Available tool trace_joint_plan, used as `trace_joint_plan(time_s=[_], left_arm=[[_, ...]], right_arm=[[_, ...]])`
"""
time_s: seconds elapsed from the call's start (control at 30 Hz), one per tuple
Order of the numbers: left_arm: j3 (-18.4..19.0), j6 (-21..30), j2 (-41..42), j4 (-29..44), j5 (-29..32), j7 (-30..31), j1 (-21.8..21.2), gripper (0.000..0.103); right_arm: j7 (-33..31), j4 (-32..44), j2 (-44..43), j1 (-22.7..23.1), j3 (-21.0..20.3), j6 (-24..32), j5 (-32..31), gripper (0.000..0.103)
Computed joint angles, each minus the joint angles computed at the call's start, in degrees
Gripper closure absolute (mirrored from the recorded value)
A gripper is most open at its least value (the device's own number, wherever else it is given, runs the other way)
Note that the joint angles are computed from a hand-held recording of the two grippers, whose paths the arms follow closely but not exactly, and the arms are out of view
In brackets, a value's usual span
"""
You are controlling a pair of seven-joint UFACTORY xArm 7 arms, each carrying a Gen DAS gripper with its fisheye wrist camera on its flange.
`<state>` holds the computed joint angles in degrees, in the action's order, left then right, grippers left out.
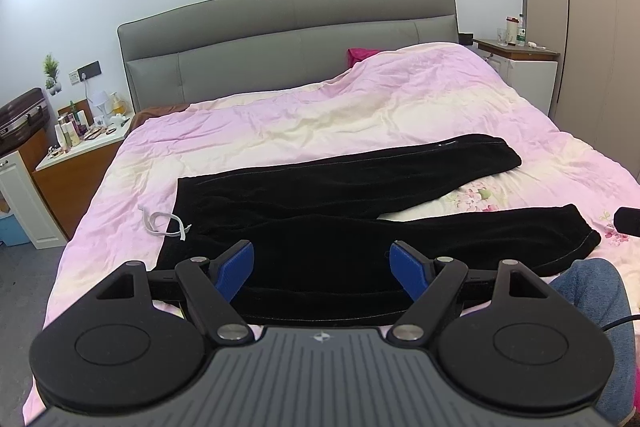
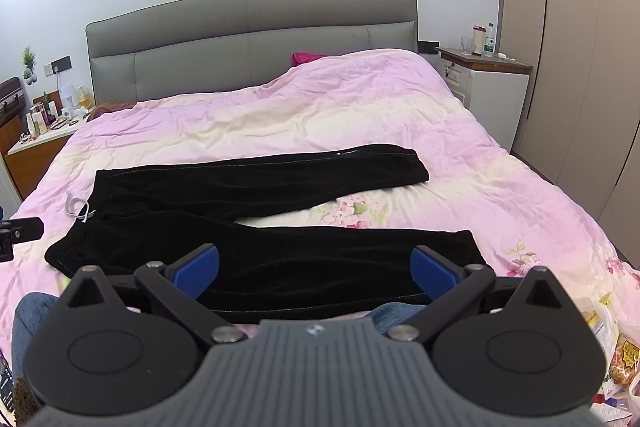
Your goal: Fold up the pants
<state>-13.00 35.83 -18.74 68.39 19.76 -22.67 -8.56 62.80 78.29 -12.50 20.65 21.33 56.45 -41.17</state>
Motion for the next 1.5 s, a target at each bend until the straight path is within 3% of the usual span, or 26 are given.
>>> trace_joint_plan(time_s=[0.3, 0.5, 0.57, 0.63, 0.73, 0.87, 1.03, 1.13, 1.27, 1.4, 1.5], left_arm=[[1.5, -1.0, 1.6, 1.2, 0.9, 4.9, 0.1, 0.012], [5.3, -5.1, 4.8, 2.4, -2.6, 15.8, 0.0, 0.015], [6.4, -5.1, 6.7, 3.9, -4.0, 19.1, 0.3, 0.020], [8.0, -5.3, 8.5, 5.4, -6.7, 24.6, 0.2, 0.021], [9.2, -3.6, 11.6, 8.0, -8.6, 33.9, 0.5, 0.022], [9.8, -2.3, 15.8, 10.5, -8.4, 45.1, 1.4, 0.021], [10.3, 0.0, 22.3, 12.3, -2.9, 55.8, 2.2, 0.021], [11.0, 0.1, 26.2, 12.9, -0.5, 60.1, 2.6, 0.021], [11.8, 4.3, 31.8, 16.3, -2.4, 65.2, 3.5, 0.021], [13.1, 9.1, 37.5, 20.7, -0.7, 68.0, 3.6, 0.021], [13.8, 8.1, 40.0, 21.7, -0.5, 69.5, 4.0, 0.021]], right_arm=[[-0.8, -2.5, -1.2, -0.9, -1.2, -4.3, -0.1, 0.005], [-4.1, -9.1, -3.8, -4.4, -2.8, -17.1, -5.5, 0.005], [-9.2, -10.3, -3.2, -5.7, -4.9, -23.4, -4.7, 0.005], [-15.9, -10.2, -1.8, -6.2, -6.9, -25.9, -0.4, 0.006], [-27.0, -9.1, 1.1, -6.4, -10.0, -28.3, 8.0, 0.022], [-42.2, -7.6, 5.3, -6.7, -13.5, -30.1, 18.9, 0.033], [-59.4, -2.7, 12.1, -8.7, -16.2, -26.2, 30.2, 0.048], [-67.5, -0.2, 15.7, -10.5, -17.1, -24.2, 34.9, 0.050], [-74.4, 4.5, 21.1, -12.1, -18.2, -16.2, 32.8, 0.060], [-82.2, 7.9, 25.9, -14.0, -19.0, -7.5, 32.6, 0.061], [-88.2, 12.1, 30.1, -14.8, -19.1, 0.6, 33.2, 0.062]])
